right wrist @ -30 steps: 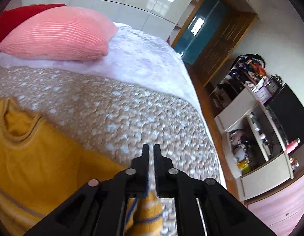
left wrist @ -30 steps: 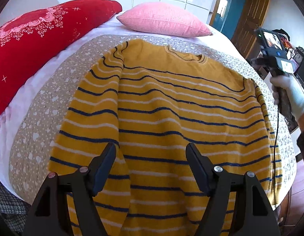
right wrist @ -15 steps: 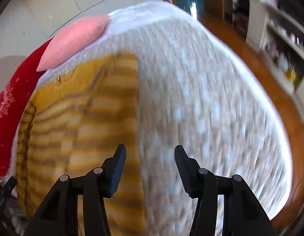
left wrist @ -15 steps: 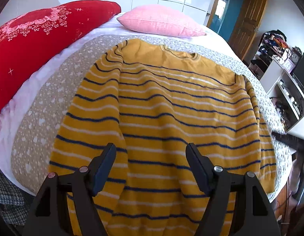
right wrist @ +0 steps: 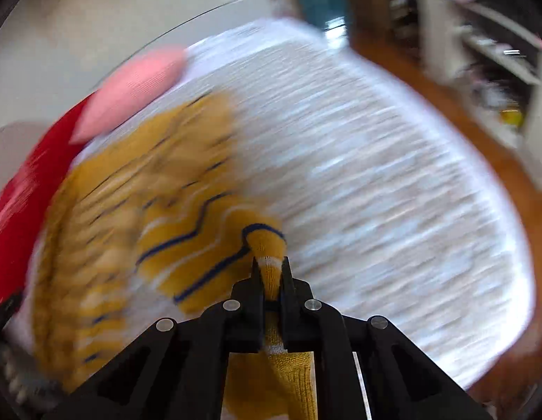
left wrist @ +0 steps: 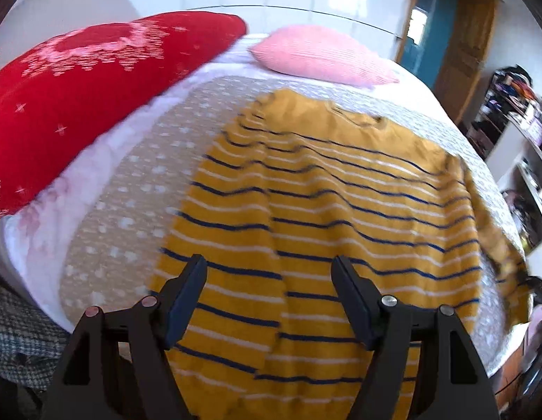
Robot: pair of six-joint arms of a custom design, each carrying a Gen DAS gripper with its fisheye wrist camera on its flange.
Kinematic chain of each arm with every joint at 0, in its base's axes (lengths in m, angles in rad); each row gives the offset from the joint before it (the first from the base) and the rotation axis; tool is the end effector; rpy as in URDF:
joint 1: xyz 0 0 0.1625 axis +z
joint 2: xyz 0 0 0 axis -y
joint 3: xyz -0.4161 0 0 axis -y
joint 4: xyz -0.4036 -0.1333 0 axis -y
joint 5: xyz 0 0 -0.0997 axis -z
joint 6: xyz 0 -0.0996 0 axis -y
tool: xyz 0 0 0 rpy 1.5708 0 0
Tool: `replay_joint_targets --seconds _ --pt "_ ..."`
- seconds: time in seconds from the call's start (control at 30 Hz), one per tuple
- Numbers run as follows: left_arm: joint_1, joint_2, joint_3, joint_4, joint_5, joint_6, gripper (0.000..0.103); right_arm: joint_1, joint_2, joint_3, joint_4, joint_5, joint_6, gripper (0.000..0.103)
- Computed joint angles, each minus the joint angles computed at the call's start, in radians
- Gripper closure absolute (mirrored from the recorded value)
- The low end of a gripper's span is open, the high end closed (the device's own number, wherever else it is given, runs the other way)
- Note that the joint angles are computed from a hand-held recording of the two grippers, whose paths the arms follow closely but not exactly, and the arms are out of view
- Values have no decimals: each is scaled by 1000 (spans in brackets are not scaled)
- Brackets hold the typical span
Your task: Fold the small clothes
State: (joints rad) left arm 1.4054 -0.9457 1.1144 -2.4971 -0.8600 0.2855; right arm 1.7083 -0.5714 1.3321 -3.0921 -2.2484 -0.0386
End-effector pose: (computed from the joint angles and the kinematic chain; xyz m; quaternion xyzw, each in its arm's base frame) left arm 0.0695 -0.7879 0.4458 0.0693 0.8778 -0.3267 0.3435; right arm 0.1755 -0.7511 0.1218 -0.0459 -0.8832 0.3649 0.2909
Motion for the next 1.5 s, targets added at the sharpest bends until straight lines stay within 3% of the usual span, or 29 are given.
replay_joint_targets --seconds 0.1,0.17,0.3,0.37,0.47,0.5,0.63,0.7,0.87,0.97,1.03,1.1,1.23,1.33,1.5 --pt "10 11 -34 23 9 -36 30 6 58 -111 -62 -252 -99 95" --pt "14 14 -46 38 6 -54 30 3 63 -135 -43 -302 -85 94" --pt "8 22 -52 25 33 -37 30 9 86 -165 -81 -377 -62 71" --pt "7 25 -57 21 44 -37 30 13 71 -140 -96 -340 -33 71" --pt "9 23 -56 14 53 -49 30 18 28 -59 -163 -169 -43 70" --pt "10 21 -52 14 55 -57 30 16 9 -27 -152 -64 -42 70" --pt "11 6 -29 36 46 -95 30 3 -26 19 119 352 -7 70" --pt "6 -5 -7 35 45 -93 30 7 1 -2 232 472 -46 70" --pt "-10 -23 37 18 42 -57 30 31 77 -65 299 464 -77 70" --pt "-19 -34 62 0 40 -30 30 38 122 -68 242 463 -76 70" --pt "-24 -39 70 -17 49 -6 30 33 128 -72 227 489 -67 96" --pt "-26 -38 70 -66 72 35 30 14 82 -14 195 531 -12 95" --pt "-11 -10 24 -142 124 91 30 7 -3 92 108 390 7 95" --pt "19 19 -40 -113 145 72 30 -10 -47 155 78 398 41 95" --pt "67 47 -91 -40 149 51 30 3 -68 180 32 381 13 93"
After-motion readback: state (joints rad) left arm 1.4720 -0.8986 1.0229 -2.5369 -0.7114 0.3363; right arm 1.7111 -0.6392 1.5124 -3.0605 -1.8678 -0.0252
